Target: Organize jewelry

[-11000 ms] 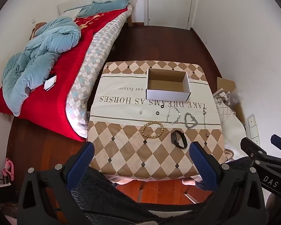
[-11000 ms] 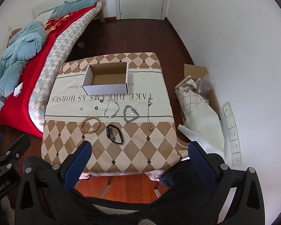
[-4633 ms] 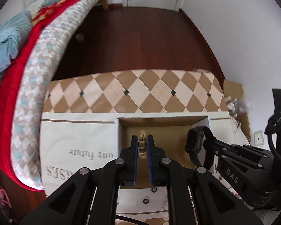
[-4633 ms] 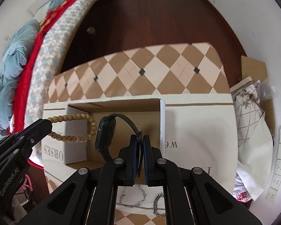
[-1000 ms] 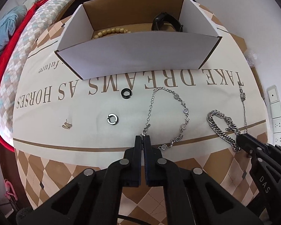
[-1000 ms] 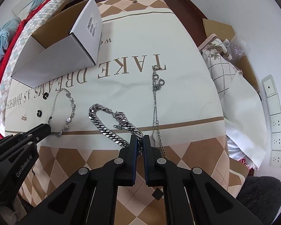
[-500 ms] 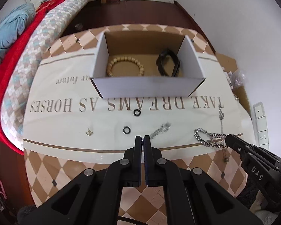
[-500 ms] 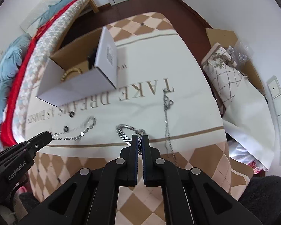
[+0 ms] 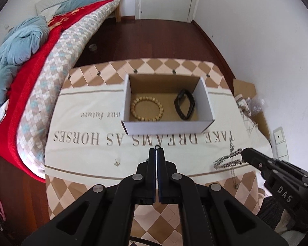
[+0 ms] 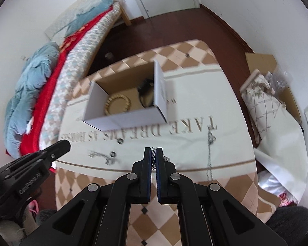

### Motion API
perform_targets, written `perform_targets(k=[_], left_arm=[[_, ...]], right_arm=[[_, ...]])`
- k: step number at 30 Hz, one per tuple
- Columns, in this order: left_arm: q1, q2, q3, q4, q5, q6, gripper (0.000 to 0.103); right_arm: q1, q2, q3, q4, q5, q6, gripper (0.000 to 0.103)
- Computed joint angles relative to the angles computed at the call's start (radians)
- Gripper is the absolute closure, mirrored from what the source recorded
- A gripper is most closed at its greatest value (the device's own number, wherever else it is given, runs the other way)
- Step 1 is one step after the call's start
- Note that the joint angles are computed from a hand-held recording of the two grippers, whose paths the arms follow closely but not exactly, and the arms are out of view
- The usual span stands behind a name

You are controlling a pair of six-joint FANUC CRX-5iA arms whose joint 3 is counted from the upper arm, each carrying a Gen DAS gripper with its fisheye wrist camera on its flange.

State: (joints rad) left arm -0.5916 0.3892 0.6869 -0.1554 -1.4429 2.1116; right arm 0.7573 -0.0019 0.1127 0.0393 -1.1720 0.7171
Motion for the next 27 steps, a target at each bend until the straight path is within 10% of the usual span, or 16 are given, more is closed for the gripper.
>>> perform_targets(k=[12,27], left_arm=[[0.061,0.021,0.120,0.010,0.003,-0.065,0.101],[0.115,-0.002,-0.306,0.196,0.124,-0.013,0.073]], right_arm=[[-0.033,0.114,0.248,0.007,-0.021,0.114,0.099],[-0.028,0.054,0.043,-0.064,0.010,0.036,0.099]])
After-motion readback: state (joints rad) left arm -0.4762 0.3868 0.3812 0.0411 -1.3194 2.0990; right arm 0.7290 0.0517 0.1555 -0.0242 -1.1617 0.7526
